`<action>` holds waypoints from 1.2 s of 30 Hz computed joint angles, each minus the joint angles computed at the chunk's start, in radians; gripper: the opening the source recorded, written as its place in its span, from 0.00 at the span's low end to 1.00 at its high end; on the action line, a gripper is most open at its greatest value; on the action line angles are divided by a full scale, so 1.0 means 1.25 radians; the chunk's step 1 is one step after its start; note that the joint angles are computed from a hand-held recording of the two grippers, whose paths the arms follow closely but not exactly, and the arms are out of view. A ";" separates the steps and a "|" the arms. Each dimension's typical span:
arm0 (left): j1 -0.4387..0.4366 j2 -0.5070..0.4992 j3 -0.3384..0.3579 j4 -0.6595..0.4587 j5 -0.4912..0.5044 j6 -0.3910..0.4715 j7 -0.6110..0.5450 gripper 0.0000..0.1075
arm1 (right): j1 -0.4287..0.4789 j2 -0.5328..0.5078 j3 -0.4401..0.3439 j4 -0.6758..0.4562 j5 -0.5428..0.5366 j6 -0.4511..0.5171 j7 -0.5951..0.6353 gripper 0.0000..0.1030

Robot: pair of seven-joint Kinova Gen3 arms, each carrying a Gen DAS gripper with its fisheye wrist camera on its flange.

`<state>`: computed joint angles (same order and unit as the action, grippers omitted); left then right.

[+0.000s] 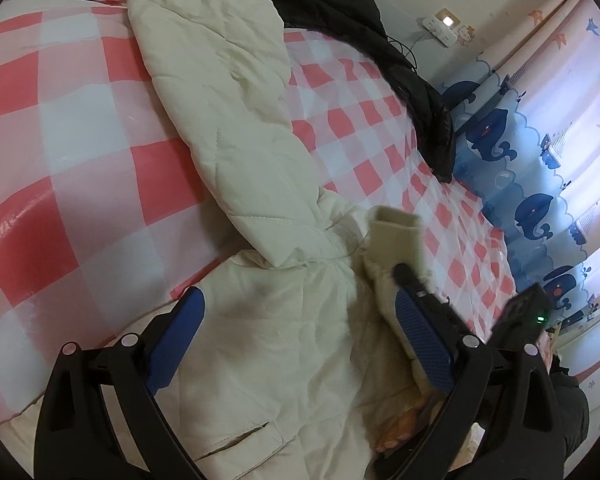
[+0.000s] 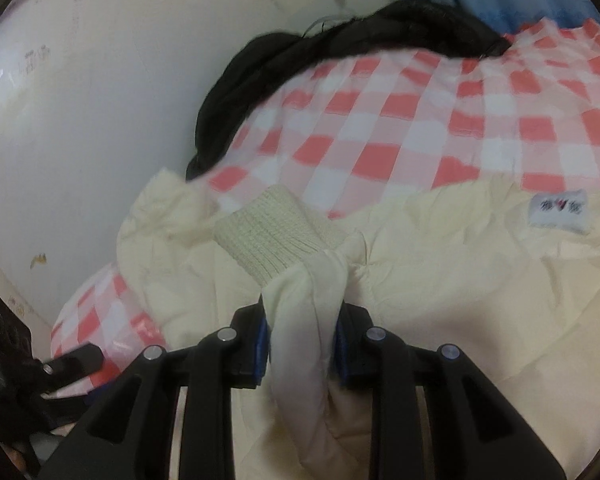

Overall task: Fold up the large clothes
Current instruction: 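Carry the sleeve across the jacket front with the right tool and release, then reach the left tool to the other sleeve's knit cuff and close on it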

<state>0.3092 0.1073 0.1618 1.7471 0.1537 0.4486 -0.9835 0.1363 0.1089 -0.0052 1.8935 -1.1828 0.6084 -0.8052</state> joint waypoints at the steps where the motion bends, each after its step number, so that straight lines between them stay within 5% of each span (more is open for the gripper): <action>1: -0.002 0.001 0.001 -0.001 0.004 0.001 -0.005 0.86 | -0.002 0.008 0.002 -0.006 0.018 0.014 -0.015 0.32; 6: -0.005 0.003 0.004 -0.004 0.017 0.009 -0.021 0.86 | 0.007 0.053 0.002 -0.043 0.067 0.107 -0.070 0.66; 8: 0.000 0.005 0.002 -0.007 0.007 0.013 -0.015 0.86 | 0.003 0.046 0.023 -0.042 0.041 0.142 -0.054 0.69; 13: 0.033 0.008 -0.007 -0.023 -0.072 0.029 0.033 0.86 | 0.147 -0.084 -0.030 0.039 -0.055 0.152 -0.016 0.72; 15: 0.058 0.008 -0.013 -0.030 -0.131 0.033 0.071 0.86 | 0.221 -0.158 -0.022 0.057 -0.011 0.154 -0.063 0.82; 19: 0.112 0.003 -0.028 -0.035 -0.251 0.039 0.146 0.86 | 0.363 -0.298 -0.020 0.118 0.119 0.089 -0.155 0.83; 23: 0.135 0.003 -0.010 -0.041 -0.345 0.049 0.194 0.86 | 0.477 -0.308 -0.004 0.158 0.249 0.089 -0.259 0.86; 27: 0.144 0.009 0.004 -0.049 -0.360 0.060 0.177 0.86 | 0.389 -0.229 0.101 0.187 0.350 0.104 -0.303 0.86; 31: 0.169 0.015 0.001 -0.056 -0.404 0.073 0.190 0.86 | 0.241 -0.284 0.215 0.171 0.356 0.068 -0.319 0.86; 36: 0.186 0.012 0.003 -0.051 -0.443 0.072 0.210 0.86 | 0.196 -0.273 0.206 0.102 0.451 -0.012 -0.415 0.88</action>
<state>0.5416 0.1219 0.1652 1.6830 -0.4005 0.5381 -0.7213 0.3809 -0.2322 0.2517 2.0214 -0.6188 0.5937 -1.3240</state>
